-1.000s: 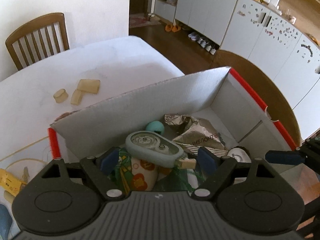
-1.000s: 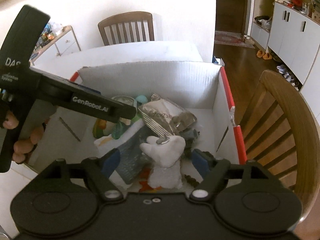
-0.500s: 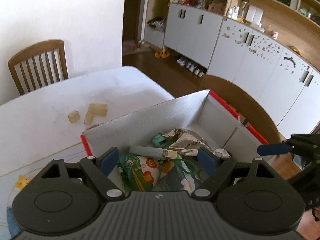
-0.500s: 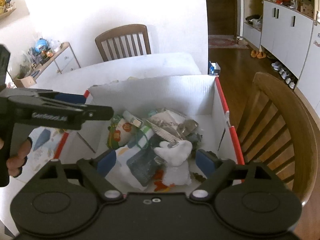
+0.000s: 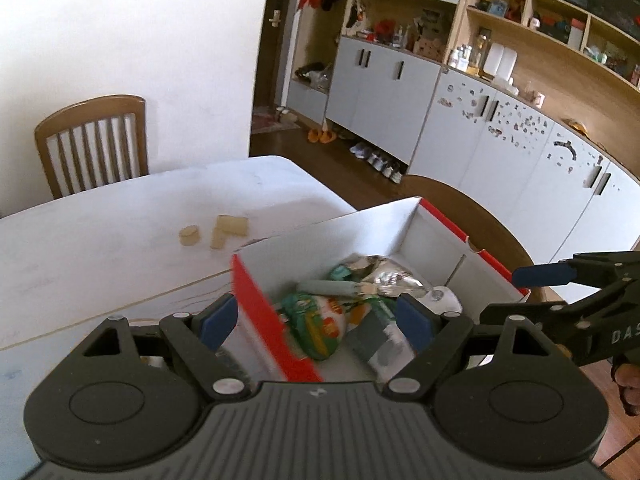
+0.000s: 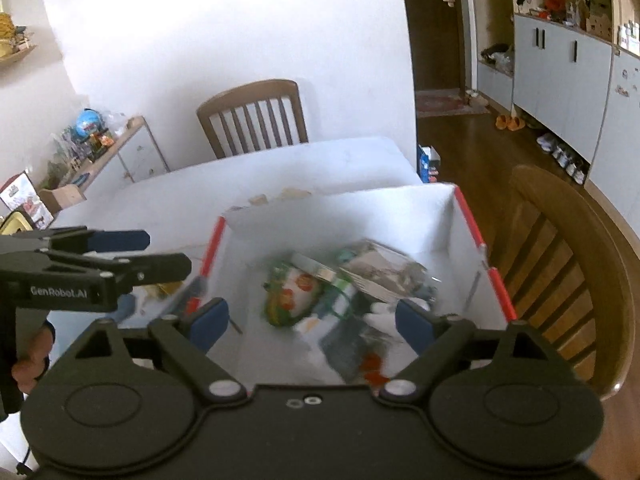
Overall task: Organize objects
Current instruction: 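Move both tools back from the shoebox to the yellow box and sponge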
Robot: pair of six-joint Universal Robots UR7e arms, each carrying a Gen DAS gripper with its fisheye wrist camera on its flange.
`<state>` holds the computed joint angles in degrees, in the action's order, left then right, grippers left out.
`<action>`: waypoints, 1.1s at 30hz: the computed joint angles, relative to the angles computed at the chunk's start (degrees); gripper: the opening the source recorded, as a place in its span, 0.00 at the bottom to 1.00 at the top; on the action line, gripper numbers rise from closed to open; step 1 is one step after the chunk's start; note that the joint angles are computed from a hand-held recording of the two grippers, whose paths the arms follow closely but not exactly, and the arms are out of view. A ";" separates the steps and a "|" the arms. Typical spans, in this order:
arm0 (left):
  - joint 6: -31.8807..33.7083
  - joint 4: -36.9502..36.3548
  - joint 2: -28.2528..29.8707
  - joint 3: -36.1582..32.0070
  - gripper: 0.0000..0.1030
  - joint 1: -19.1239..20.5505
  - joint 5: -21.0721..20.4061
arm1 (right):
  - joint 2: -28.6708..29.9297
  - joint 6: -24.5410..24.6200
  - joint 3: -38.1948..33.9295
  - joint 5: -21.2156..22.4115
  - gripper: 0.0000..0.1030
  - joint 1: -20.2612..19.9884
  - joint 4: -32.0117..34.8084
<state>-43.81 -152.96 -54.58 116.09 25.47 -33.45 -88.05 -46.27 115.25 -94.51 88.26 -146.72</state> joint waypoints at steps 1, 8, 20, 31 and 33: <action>-0.54 0.30 -1.00 0.96 0.84 -0.27 0.15 | -0.14 0.18 0.41 0.18 0.89 0.38 -0.02; -7.46 6.86 -9.49 7.80 0.90 -1.98 1.52 | -0.22 1.35 4.20 0.09 0.93 4.02 -1.42; -12.97 14.37 -22.93 17.29 1.00 -1.62 2.98 | 4.25 5.50 8.49 -3.41 0.93 10.39 -6.65; -3.19 4.23 -23.87 23.67 1.00 2.96 2.54 | 13.68 7.39 6.12 -7.89 0.93 15.43 -11.32; -0.37 1.10 -22.70 24.45 1.00 3.65 2.85 | 15.70 7.89 5.17 -8.75 0.93 16.06 -11.54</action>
<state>-44.17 -151.86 -77.28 140.54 29.12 -30.60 -72.35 -38.38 120.42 -103.26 104.32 -158.26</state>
